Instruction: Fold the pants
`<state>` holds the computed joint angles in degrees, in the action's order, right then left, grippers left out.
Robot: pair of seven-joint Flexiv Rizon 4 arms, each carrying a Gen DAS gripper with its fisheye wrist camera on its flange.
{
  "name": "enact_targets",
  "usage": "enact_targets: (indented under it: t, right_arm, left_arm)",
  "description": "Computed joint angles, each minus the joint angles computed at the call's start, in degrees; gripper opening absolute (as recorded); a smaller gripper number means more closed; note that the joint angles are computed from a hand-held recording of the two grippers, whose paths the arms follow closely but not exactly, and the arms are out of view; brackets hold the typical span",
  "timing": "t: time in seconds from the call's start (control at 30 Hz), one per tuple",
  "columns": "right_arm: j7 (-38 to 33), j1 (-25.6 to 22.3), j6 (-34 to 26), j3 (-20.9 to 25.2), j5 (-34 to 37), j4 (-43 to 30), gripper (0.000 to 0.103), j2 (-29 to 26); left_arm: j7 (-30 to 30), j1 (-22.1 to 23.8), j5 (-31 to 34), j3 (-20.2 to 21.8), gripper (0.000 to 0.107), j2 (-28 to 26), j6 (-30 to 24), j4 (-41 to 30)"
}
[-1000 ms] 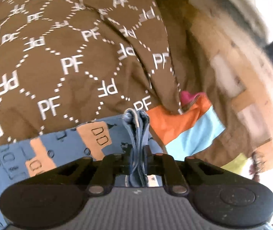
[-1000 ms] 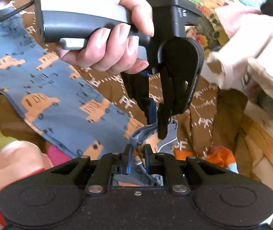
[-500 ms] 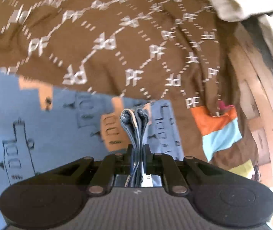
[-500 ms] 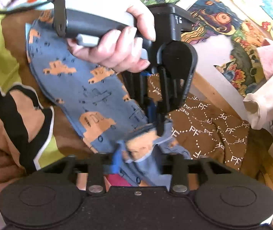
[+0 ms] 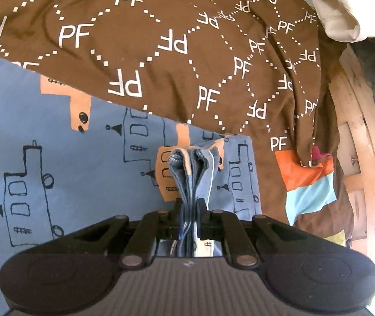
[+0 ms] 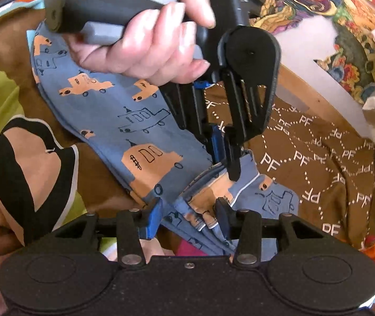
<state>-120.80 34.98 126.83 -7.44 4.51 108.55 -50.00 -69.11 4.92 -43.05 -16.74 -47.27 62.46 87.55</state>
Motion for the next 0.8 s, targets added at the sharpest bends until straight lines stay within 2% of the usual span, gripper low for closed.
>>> enact_targets:
  t: [0.1,0.2,0.3,0.43,0.5,0.57,0.7,0.8]
  right_arm:
    - [1.5,-1.3,0.2,1.4,-0.3,-0.1,0.044,0.4]
    - [1.3,0.1,-0.3,-0.1,0.7,-0.7,0.037,-0.2]
    - [1.4,0.3,-0.8,-0.3,0.8,-0.8,0.035,-0.3]
    - [1.9,-0.3,-0.9,0.2,0.2,-0.6,0.018,0.0]
    - [2.1,-0.3,-1.6,0.2,0.0,-0.4,0.016,0.2]
    - [3.8,-1.9,-2.4,1.7,-1.1,-0.3,0.014,0.8]
    - [11.1,-8.2,-5.1,7.5,-5.6,0.2,0.012,3.1]
    - [14.5,-10.3,-4.8,9.1,-8.7,1.2,0.012,4.2]
  left_arm:
    - [-0.2,-0.1,0.3,0.2,0.01,0.0,-0.2,-0.2]
    - [-0.9,-0.3,0.7,0.5,0.01,-0.2,-0.6,-0.6]
    - [-0.8,-0.4,1.1,0.5,0.01,-0.3,-0.5,-0.8]
    - [0.0,-0.5,1.5,0.4,0.01,0.0,0.3,-0.3]
    - [0.6,-0.3,1.4,0.1,0.01,0.2,0.9,0.2]
    - [1.5,-0.2,1.3,-0.3,0.01,0.5,1.6,0.8]
    - [3.1,0.2,1.0,-0.8,0.009,1.3,2.4,2.0]
    - [4.4,0.7,0.5,-1.1,0.009,2.1,2.6,3.0]
